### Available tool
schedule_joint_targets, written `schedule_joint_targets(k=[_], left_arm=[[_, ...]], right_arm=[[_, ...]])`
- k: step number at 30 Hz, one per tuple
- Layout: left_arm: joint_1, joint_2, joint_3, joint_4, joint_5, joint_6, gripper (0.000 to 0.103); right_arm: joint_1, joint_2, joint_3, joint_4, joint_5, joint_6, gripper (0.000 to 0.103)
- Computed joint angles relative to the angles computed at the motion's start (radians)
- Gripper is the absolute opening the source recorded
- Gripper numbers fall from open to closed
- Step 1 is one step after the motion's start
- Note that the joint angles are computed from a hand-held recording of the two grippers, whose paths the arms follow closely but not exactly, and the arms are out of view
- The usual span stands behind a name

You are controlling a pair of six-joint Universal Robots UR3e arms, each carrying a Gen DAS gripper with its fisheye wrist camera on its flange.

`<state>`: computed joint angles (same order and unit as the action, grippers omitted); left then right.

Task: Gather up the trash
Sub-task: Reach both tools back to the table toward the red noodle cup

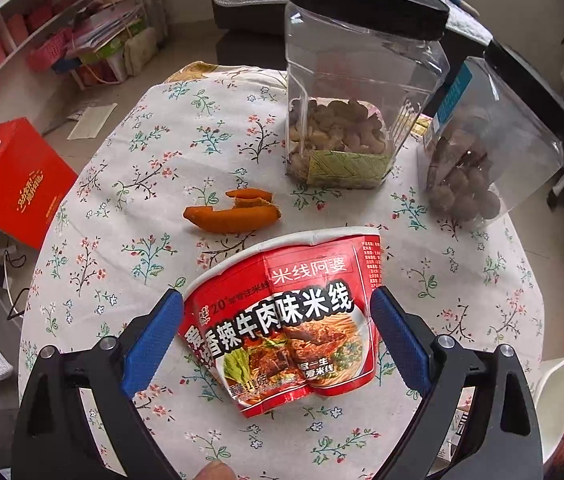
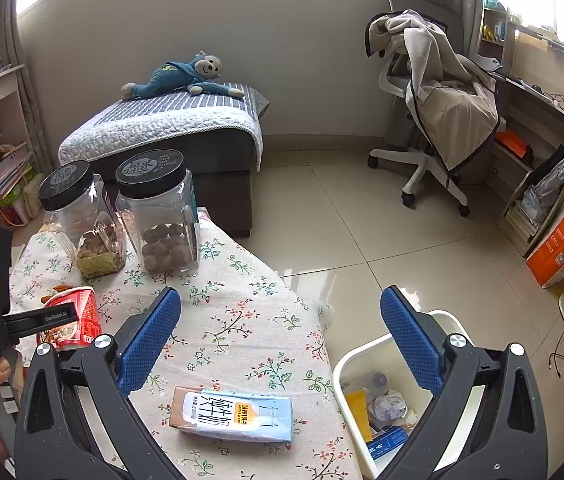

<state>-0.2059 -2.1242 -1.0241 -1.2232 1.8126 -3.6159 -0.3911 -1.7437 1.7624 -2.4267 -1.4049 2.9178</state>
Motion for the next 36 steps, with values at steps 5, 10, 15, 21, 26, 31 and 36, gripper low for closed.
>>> schedule_joint_targets(k=[5, 10, 15, 21, 26, 31, 36], left_arm=[[-0.073, -0.128, 0.103, -0.046, 0.106, 0.006, 0.098], [-0.069, -0.019, -0.081, 0.109, 0.096, 0.102, 0.084], [0.001, 0.179, -0.291, 0.15, -0.01, 0.126, 0.059], [0.173, 0.43, -0.492, 0.04, -0.147, 0.117, 0.034], [0.243, 0.554, -0.607, 0.001, -0.111, 0.134, 0.053], [0.321, 0.597, -0.64, -0.005, -0.153, 0.152, 0.085], [0.588, 0.663, -0.753, -0.059, -0.446, 0.162, 0.089]], right_arm=[[0.002, 0.008, -0.004, 0.011, 0.001, -0.013, 0.096], [-0.007, 0.009, -0.02, 0.044, 0.022, -0.023, 0.096], [-0.016, 0.01, -0.038, 0.106, 0.069, -0.016, 0.096], [-0.042, -0.024, -0.036, 0.161, 0.135, -0.016, 0.096], [-0.049, -0.031, -0.047, 0.209, 0.179, -0.015, 0.096], [0.01, -0.012, -0.048, 0.195, 0.151, 0.001, 0.096], [0.079, 0.028, -0.054, 0.165, 0.096, 0.013, 0.096]])
